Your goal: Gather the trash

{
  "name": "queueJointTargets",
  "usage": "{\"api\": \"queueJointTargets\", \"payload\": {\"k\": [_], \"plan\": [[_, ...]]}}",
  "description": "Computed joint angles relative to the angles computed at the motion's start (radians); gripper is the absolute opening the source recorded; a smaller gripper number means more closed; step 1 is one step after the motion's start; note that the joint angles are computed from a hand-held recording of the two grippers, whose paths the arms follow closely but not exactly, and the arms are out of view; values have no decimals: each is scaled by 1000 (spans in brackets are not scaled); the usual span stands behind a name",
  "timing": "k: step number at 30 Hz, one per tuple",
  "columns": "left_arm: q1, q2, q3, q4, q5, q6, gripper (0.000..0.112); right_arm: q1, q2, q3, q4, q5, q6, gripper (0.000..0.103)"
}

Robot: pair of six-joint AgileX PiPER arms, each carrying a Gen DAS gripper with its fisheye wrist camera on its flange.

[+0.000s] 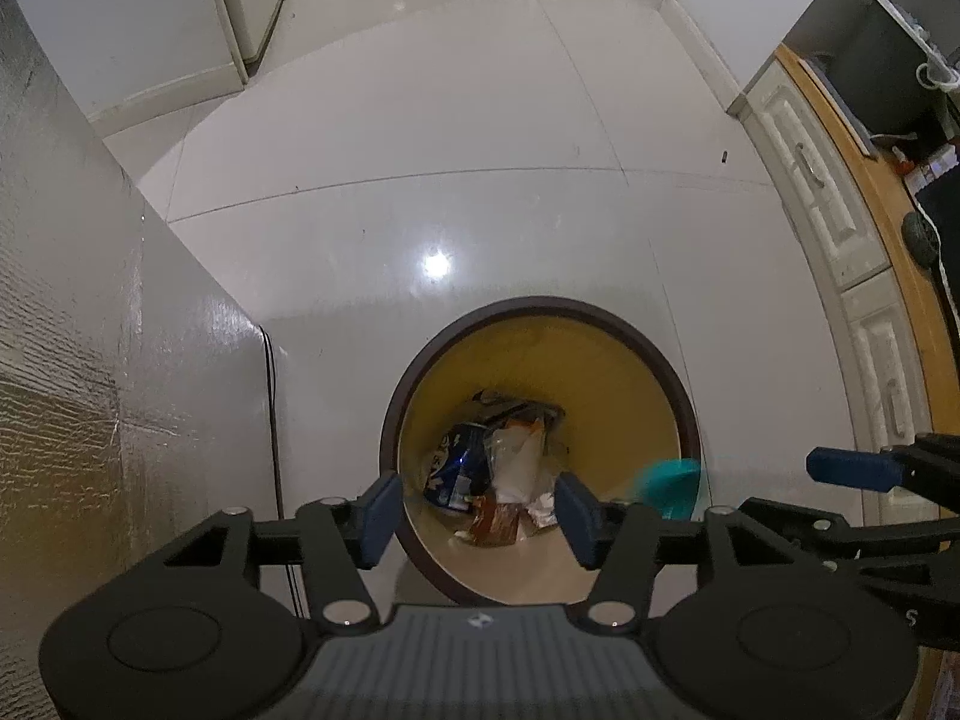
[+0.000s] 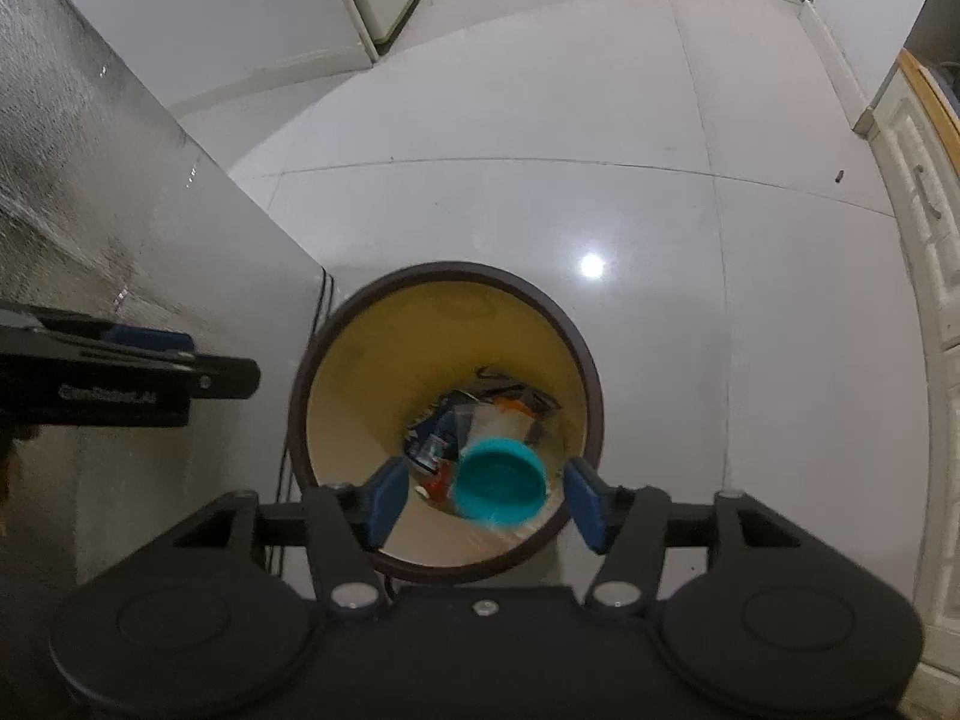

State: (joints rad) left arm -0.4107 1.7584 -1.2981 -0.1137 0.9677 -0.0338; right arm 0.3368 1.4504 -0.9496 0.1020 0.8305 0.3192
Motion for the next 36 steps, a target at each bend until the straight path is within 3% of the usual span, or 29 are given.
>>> {"api": "queueJointTargets", "payload": {"k": [14,20,36], "plan": [[-8,-42,15,2,32,9,78,3,-1,-23,-32,57,-20,63],[3,-84,19,4,56,2,81,22,-38,-23,-61,72,12,72],[-22,-221,32,99,160,-91,103,80,-197,-42,-203,182,184,100]]}}
